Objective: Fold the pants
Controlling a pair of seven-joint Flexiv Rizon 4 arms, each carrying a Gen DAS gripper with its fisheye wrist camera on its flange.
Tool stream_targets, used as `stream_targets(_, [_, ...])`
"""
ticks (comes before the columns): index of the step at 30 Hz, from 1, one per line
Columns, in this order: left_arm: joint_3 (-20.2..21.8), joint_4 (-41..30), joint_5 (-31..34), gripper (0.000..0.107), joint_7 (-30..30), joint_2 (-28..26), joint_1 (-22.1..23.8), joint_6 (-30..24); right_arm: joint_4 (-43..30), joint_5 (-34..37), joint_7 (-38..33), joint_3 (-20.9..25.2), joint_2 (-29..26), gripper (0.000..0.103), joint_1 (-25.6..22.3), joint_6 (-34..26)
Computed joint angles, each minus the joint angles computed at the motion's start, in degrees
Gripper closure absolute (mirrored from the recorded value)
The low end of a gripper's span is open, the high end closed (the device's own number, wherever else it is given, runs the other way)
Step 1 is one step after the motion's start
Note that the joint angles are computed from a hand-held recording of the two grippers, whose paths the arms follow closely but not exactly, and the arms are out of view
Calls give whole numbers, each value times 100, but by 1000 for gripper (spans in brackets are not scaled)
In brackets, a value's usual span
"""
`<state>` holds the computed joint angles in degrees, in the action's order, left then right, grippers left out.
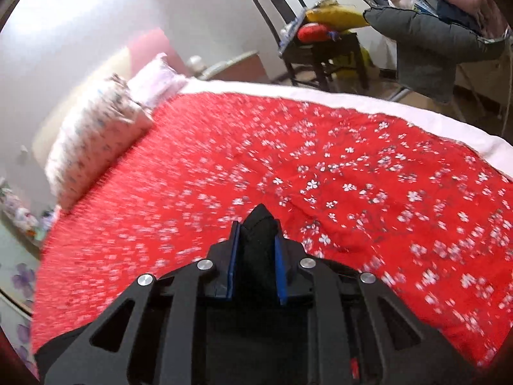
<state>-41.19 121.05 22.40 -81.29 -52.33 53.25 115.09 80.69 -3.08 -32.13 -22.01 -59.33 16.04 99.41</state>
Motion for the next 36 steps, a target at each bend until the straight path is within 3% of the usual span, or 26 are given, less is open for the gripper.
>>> stream_targets(10, [-47, 46, 261, 6, -173, -83, 131, 305, 2012, 556, -1077, 1164, 1116, 86, -392, 2094])
stream_targets(18, [-63, 71, 613, 6, -457, -100, 237, 549, 3490, 1060, -1679, 1989, 1550, 88, -543, 3491])
stream_targets(21, [-17, 71, 735, 6, -586, -67, 237, 662, 3847, 1250, -1670, 2146, 1527, 88, -498, 3698])
stream_targets(26, [-2, 29, 889, 6, -855, -62, 287, 669, 3956, 1401, -1539, 2136, 1506, 87, -382, 3324])
stream_targets(28, [-22, 13, 901, 6, -946, -61, 331, 613, 4015, 1483, -1569, 2029, 1663, 81, -256, 3050])
stream_targets(30, [-69, 5, 923, 6, -1010, -85, 391, 577, 4164, 1541, -1511, 1991, 1919, 46, -207, 2683])
stream_targets(31, [-99, 0, 939, 6, -1029, -112, 431, 555, 4254, 1590, -1433, 2010, 2062, 38, -215, 2575])
stream_targets(32, [-121, 6, 942, 6, -1045, -124, 458, 546, 4369, 1635, -1351, 2098, 2109, 34, -262, 2729])
stream_targets(36, [-186, 42, 980, 6, -1043, -153, 538, 532, 4644, 1007, -469, 2967, 2085, 38, -1080, 3655])
